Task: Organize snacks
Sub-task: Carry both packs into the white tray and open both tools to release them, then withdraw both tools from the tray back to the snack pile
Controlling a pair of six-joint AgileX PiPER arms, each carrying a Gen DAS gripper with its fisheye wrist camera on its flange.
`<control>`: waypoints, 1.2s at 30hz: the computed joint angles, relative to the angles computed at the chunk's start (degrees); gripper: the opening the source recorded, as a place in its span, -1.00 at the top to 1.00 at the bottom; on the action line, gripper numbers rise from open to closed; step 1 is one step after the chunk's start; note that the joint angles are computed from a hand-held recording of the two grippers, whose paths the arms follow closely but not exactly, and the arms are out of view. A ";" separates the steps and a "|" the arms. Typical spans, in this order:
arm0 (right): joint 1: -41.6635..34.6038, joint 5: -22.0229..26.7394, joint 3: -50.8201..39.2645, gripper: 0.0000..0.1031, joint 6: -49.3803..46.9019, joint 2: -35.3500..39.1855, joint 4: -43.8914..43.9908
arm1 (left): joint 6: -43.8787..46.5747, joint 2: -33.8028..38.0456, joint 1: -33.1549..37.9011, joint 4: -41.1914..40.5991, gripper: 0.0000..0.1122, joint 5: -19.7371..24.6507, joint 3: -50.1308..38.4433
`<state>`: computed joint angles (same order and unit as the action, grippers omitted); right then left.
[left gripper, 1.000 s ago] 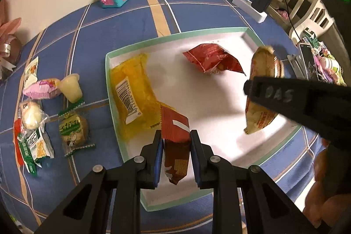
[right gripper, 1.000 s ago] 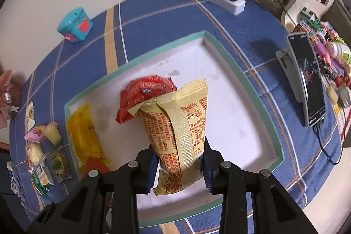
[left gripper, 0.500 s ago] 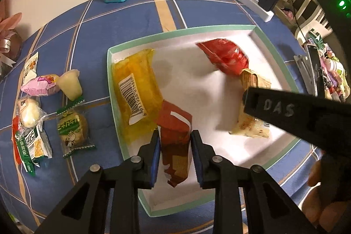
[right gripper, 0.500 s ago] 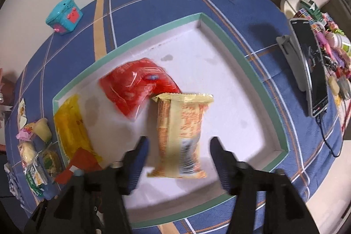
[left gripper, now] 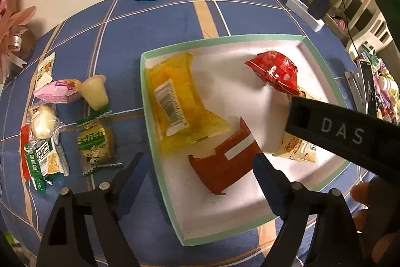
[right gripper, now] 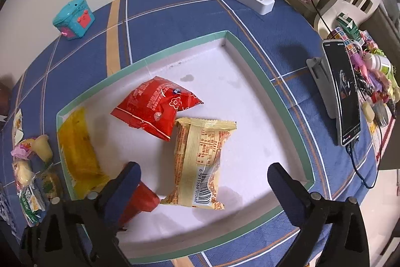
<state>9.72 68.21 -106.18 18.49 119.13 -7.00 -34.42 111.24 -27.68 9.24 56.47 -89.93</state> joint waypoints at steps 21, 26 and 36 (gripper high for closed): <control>1.96 -7.93 4.31 -1.00 -1.42 -5.75 1.96 | -14.14 -10.61 8.09 10.45 -0.84 -8.15 12.34; 2.65 -8.47 4.97 -1.00 -3.60 -5.86 5.31 | -16.41 -12.79 12.32 10.86 -0.84 -9.39 15.10; 7.38 -8.87 5.26 -1.00 -6.19 -5.88 4.71 | -19.15 -16.68 21.38 14.77 -0.84 -6.58 20.23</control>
<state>17.11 59.33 -100.92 12.29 113.25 -2.29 -53.57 94.56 -6.30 24.01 49.89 -69.70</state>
